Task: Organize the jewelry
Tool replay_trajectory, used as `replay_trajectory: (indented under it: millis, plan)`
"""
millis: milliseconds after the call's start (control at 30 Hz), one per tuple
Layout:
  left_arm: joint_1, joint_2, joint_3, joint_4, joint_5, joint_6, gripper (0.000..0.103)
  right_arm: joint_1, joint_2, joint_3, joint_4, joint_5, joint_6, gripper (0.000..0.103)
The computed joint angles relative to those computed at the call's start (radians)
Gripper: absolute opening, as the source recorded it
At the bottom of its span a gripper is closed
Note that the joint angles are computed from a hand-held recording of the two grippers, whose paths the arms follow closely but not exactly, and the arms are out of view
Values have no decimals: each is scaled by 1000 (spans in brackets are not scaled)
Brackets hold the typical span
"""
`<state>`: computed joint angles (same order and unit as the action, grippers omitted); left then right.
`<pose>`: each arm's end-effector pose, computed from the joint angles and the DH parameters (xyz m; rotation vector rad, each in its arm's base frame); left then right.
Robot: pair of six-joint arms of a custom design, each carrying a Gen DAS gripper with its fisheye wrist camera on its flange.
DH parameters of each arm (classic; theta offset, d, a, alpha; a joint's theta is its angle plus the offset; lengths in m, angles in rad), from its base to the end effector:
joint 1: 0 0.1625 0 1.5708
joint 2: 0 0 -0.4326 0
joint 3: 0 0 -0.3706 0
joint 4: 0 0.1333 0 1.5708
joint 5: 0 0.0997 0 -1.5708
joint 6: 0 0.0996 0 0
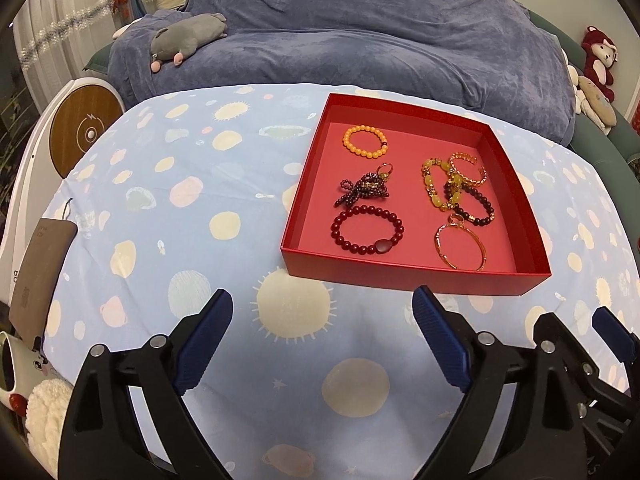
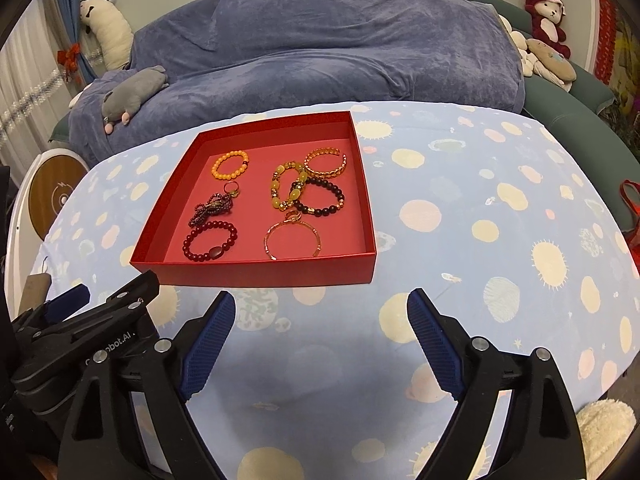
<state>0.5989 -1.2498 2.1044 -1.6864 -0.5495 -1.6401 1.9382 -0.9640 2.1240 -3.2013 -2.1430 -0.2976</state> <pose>-0.2226 -0.4162 0.1879 -0.2503 2.0683 -0.8945 0.2614 -0.4582 0.1487 0.6542 -2.4387 0.6292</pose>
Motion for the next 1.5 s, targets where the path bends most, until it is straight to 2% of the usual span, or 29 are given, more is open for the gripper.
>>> replay_trajectory:
  millis: [233, 300, 1500]
  plan:
    - [-14, -3, 8, 26, -6, -27, 90, 1, -6, 14, -10, -9, -6, 87]
    - [-16, -1, 1, 61, -7, -59, 91, 3, -5, 16, -18, -25, -5, 97]
    - [-32, 3, -13, 138, -4, -109, 96, 8, -11, 31, -38, -41, -17, 96]
